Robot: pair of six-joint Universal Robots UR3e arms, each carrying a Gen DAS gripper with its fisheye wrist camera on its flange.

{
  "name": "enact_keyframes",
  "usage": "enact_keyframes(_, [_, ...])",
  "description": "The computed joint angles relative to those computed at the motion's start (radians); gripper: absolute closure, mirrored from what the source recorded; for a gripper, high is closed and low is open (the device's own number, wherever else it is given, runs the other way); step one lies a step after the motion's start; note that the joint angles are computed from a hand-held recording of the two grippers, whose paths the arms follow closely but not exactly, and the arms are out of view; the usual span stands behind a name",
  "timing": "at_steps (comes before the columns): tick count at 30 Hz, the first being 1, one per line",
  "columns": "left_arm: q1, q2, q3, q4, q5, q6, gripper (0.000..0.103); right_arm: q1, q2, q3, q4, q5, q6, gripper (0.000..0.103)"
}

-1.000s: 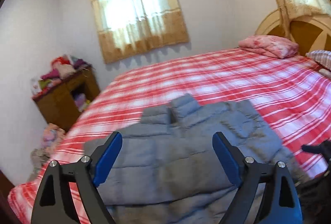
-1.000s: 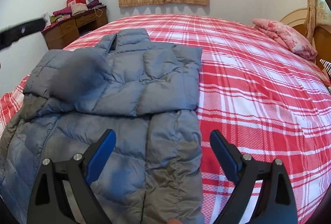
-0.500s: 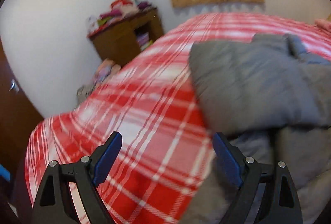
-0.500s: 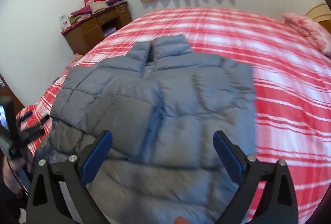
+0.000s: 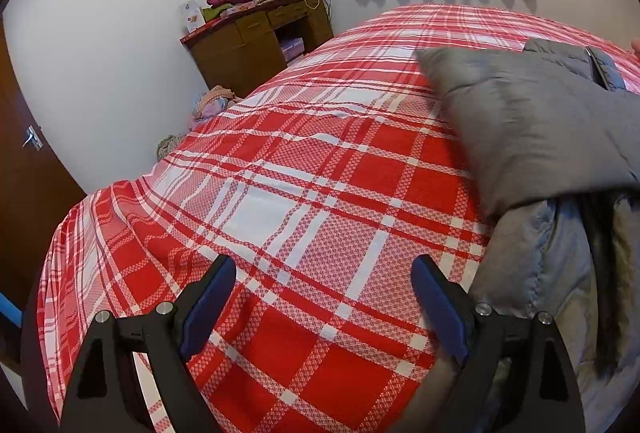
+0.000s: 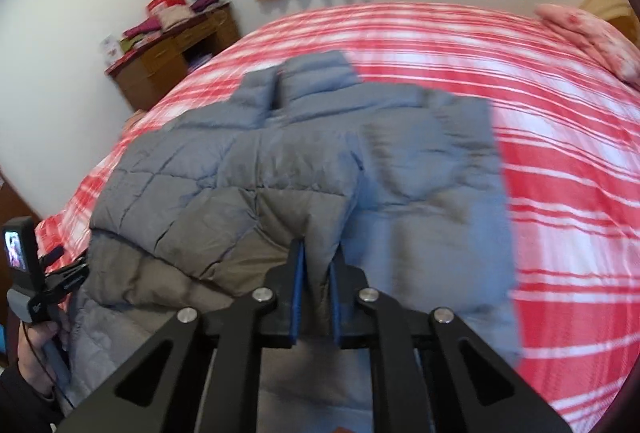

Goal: Fold large clothes

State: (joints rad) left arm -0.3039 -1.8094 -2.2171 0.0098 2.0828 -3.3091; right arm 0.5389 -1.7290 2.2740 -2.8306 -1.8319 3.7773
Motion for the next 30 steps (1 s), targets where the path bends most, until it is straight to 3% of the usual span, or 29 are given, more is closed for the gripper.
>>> enact_keyframes(3, [-0.008, 0.031, 0.013, -0.06, -0.006, -0.004, 0.013, -0.019, -0.047, 0.049, 0.039, 0.01, -0.027, 0.082])
enact_keyframes(4, [-0.001, 0.059, 0.019, -0.096, -0.027, -0.005, 0.013, 0.006, -0.049, 0.047, 0.061, -0.039, -0.017, 0.064])
enact_keyframes(6, [0.011, 0.143, 0.037, -0.17, -0.068, -0.01, 0.013, 0.008, -0.099, 0.069, 0.079, -0.06, -0.001, 0.048])
enact_keyframes(11, [-0.021, 0.226, 0.173, -0.256, -0.128, -0.022, 0.013, 0.063, -0.179, 0.017, 0.159, -0.189, 0.092, 0.048])
enact_keyframes(13, [-0.071, 0.159, 0.273, -0.264, -0.127, -0.022, 0.013, 0.077, -0.143, -0.03, 0.144, -0.195, 0.086, 0.063])
enact_keyframes(15, [-0.142, 0.041, 0.398, -0.258, -0.109, -0.003, 0.013, 0.104, -0.062, -0.099, 0.137, -0.21, 0.076, 0.069])
enact_keyframes(19, [-0.254, -0.202, 0.586, -0.19, -0.029, 0.059, 0.013, 0.098, 0.119, -0.166, 0.029, -0.171, 0.036, 0.069])
enact_keyframes(22, [-0.276, -0.35, 0.72, -0.267, -0.001, 0.051, 0.013, 0.098, 0.228, -0.172, -0.032, -0.174, 0.036, 0.069])
enact_keyframes(27, [-0.259, -0.42, 0.761, -0.303, -0.04, 0.041, 0.013, 0.08, 0.266, -0.078, -0.153, -0.134, 0.032, 0.071])
enact_keyframes(30, [-0.249, -0.419, 0.754, -0.306, -0.051, 0.032, 0.011, 0.075, 0.267, -0.076, -0.15, -0.124, 0.035, 0.071])
